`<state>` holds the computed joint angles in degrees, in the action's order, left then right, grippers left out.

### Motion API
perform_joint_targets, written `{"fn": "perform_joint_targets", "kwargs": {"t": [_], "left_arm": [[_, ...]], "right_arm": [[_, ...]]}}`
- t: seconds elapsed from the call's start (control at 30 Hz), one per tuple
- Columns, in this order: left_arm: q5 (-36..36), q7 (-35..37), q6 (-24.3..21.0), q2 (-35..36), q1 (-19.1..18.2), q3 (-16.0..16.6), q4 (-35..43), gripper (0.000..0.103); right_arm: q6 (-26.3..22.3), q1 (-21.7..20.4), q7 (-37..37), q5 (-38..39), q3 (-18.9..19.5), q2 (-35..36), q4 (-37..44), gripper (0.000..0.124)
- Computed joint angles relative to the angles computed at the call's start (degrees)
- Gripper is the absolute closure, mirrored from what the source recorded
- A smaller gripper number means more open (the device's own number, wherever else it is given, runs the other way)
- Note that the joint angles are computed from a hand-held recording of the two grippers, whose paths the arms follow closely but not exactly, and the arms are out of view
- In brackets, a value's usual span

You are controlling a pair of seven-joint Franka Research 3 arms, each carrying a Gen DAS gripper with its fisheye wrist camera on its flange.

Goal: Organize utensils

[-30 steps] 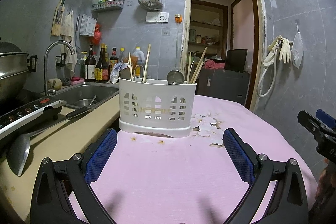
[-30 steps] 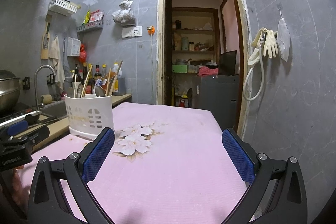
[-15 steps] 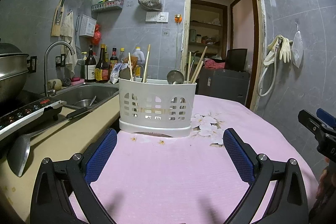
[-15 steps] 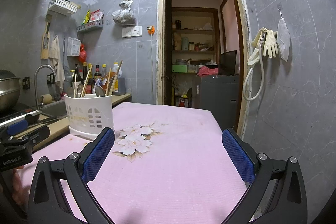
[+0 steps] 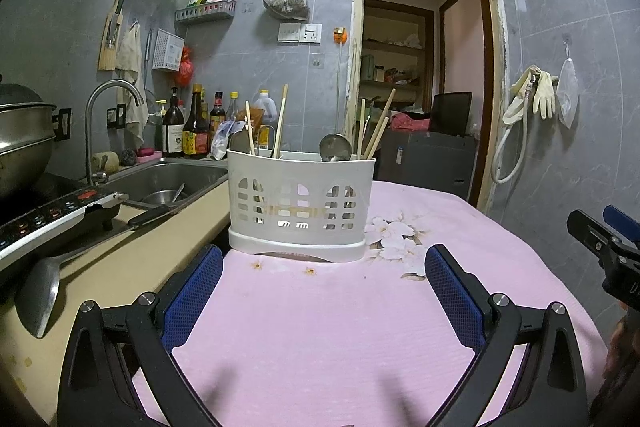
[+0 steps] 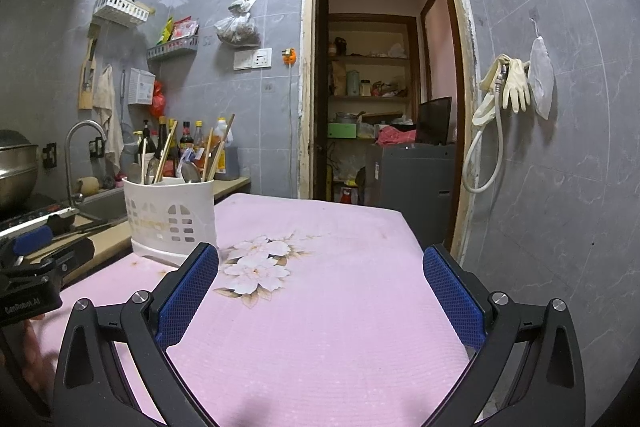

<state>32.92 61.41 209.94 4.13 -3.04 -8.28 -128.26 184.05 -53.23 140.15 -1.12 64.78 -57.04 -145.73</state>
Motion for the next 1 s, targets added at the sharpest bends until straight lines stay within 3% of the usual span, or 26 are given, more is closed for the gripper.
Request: {"fn": "perform_joint_targets", "kwargs": {"t": [1.0], "left_arm": [[-2.63,2.75,0.35,-0.29,-0.53,-0.06,-0.62,0.004]], "right_arm": [[-0.04,-0.04,0.04,-0.13,0.01,0.12,0.15,0.021]]}}
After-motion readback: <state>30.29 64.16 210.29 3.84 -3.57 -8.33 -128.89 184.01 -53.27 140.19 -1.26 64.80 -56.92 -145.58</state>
